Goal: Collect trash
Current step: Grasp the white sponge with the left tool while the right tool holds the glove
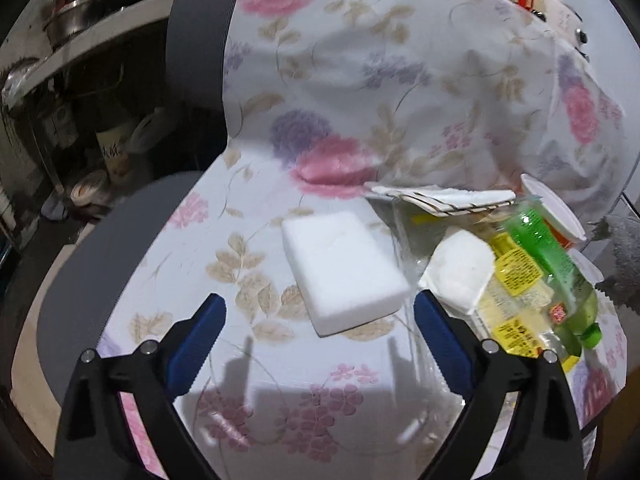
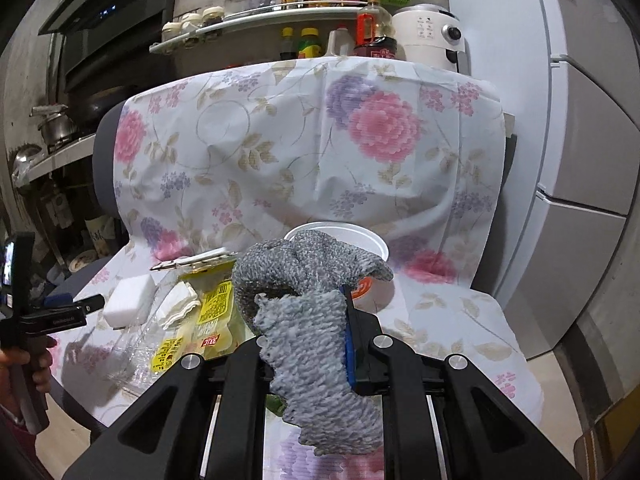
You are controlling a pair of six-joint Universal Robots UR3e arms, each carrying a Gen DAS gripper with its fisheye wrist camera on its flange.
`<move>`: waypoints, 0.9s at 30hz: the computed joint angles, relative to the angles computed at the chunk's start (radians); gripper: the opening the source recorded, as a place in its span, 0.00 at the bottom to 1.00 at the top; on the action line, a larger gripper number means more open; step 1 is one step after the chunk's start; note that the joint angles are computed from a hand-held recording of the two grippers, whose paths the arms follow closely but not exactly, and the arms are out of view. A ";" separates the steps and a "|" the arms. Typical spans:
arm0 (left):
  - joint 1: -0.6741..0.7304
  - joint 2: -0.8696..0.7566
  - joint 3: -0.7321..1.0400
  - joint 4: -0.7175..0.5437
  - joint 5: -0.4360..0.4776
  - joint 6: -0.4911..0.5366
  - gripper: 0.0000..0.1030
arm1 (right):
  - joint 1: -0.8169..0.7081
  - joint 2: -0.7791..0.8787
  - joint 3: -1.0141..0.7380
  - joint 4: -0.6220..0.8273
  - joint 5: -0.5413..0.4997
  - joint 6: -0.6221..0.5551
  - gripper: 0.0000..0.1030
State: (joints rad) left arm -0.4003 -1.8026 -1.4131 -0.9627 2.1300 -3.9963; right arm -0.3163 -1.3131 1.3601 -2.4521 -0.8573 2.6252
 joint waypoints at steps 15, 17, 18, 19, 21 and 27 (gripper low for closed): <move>0.112 -0.207 0.198 -0.067 -0.097 -0.003 0.94 | 0.019 0.018 -0.011 0.013 -0.063 -0.001 0.15; 0.115 -0.205 0.205 -0.103 -0.100 -0.008 0.94 | 0.018 0.013 -0.006 0.018 -0.059 -0.005 0.15; 0.114 -0.182 0.173 -0.089 -0.102 -0.013 0.94 | 0.018 0.009 -0.001 0.019 -0.058 -0.008 0.15; 0.110 -0.169 0.162 -0.096 -0.093 -0.023 0.94 | 0.017 0.005 0.003 0.020 -0.057 -0.012 0.15; 0.101 -0.108 0.098 -0.105 -0.070 -0.034 0.94 | 0.015 -0.003 0.010 0.029 -0.054 -0.021 0.16; 0.076 0.045 -0.069 -0.060 -0.016 -0.027 0.93 | 0.018 -0.009 0.021 0.035 -0.037 -0.025 0.16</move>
